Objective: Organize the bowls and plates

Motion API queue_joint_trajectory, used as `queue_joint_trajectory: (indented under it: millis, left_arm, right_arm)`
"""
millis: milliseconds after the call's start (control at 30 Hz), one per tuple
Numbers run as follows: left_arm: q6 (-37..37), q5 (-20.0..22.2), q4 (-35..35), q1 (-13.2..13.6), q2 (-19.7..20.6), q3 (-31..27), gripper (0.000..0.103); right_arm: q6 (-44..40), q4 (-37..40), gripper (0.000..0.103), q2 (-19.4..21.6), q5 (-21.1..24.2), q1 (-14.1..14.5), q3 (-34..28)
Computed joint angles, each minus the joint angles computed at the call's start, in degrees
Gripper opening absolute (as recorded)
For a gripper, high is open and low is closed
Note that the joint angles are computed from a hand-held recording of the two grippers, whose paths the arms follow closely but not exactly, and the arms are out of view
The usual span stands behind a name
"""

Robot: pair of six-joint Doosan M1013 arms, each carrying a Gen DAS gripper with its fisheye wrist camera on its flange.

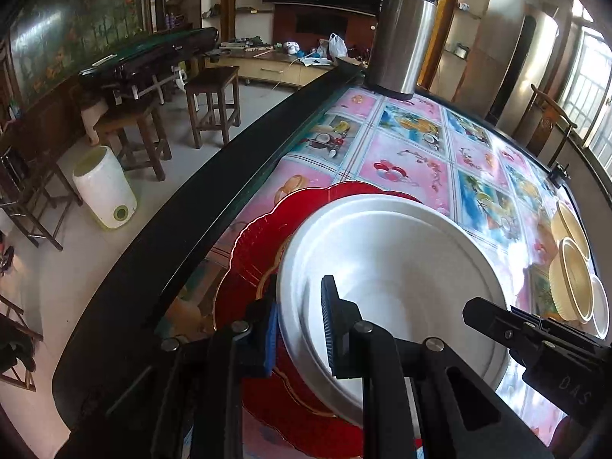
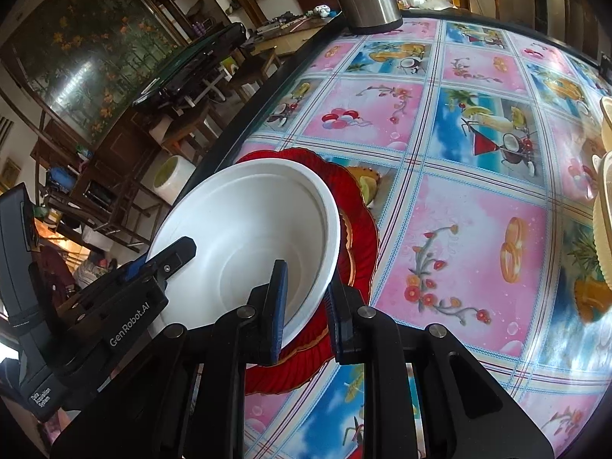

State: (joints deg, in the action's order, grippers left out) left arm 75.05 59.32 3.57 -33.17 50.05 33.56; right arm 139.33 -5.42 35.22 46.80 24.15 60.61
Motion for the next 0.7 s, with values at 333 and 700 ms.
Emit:
queue_joint_trajectory:
  millis: [333,700]
  left_arm:
    - [-1.2,0.3,1.8,0.0,1.1,-0.4,0.017]
    - [-0.8,-0.1,0.9,0.1,0.7,0.4,0.036]
  right_arm:
    - [0.7,-2.2,0.019,1.7,1.6,0.3,-1.6]
    - [-0.3,1.1,0.02,1.8,0.5,-0.2,-1.0]
